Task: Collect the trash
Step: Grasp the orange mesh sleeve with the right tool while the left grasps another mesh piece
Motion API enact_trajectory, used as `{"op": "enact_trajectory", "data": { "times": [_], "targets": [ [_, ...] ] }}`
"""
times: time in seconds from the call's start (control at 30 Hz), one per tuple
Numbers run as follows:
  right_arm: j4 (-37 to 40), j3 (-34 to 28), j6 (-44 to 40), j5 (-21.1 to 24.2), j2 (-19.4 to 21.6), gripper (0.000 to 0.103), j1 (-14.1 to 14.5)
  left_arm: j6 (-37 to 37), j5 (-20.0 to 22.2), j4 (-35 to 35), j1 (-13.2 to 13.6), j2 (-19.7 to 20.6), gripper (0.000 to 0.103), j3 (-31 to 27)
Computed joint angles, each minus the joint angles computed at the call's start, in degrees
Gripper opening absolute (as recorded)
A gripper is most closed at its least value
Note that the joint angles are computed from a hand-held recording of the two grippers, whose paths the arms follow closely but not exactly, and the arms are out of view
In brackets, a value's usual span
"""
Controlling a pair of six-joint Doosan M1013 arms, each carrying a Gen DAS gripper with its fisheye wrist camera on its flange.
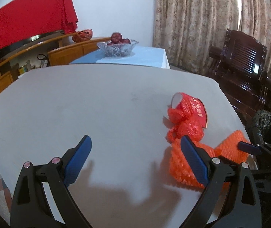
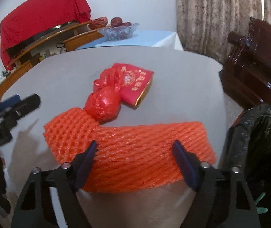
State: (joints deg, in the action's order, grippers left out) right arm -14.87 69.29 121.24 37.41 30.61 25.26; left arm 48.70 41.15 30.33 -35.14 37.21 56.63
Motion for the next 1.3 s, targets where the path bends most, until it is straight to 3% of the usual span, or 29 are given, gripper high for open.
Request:
{"op": "enact_trajectory", "data": {
  "times": [0.17,0.23,0.3,0.5,0.57,0.77,1.3],
  "targets": [
    [5.36,0.49,-6.27,-2.04,-0.31,0.04,-0.3,3.13,-0.15,-4.17,0.01,0.63,0.092,-0.39],
    [7.15,0.61,-8.34,-2.64,-0.38,0.035,-0.39,4.53,-0.33,-6.18,0.05,0.76,0.091,-0.38],
    [8.21,0.74,-9.13,-3.09,-0.46,0.032,-0.5,7.26,-0.27,-9.8,0.23,1.16,0.084,-0.75],
    [9.38,1.24,-10.66,-3.95,-0.83,0.028,-0.65,17.5,0.24,-24.02,1.06,2.43,0.048,-2.21],
    [8.85,1.2,-10.61,-3.91,-0.88,0.027,-0.56,20.1,-0.25,-28.41,1.29,2.71,0.028,-2.32],
    [7.21,1.15,-9.91,-3.82,-1.25,0.019,-0.48,17.24,-2.17,-23.98,0.58,2.19,0.014,-1.61],
    [1.87,2.17,-7.35,-7.44,-4.64,0.016,-0.07,8.65,-5.21,-9.36,-0.63,-2.28,0.01,1.43]
  ]
}}
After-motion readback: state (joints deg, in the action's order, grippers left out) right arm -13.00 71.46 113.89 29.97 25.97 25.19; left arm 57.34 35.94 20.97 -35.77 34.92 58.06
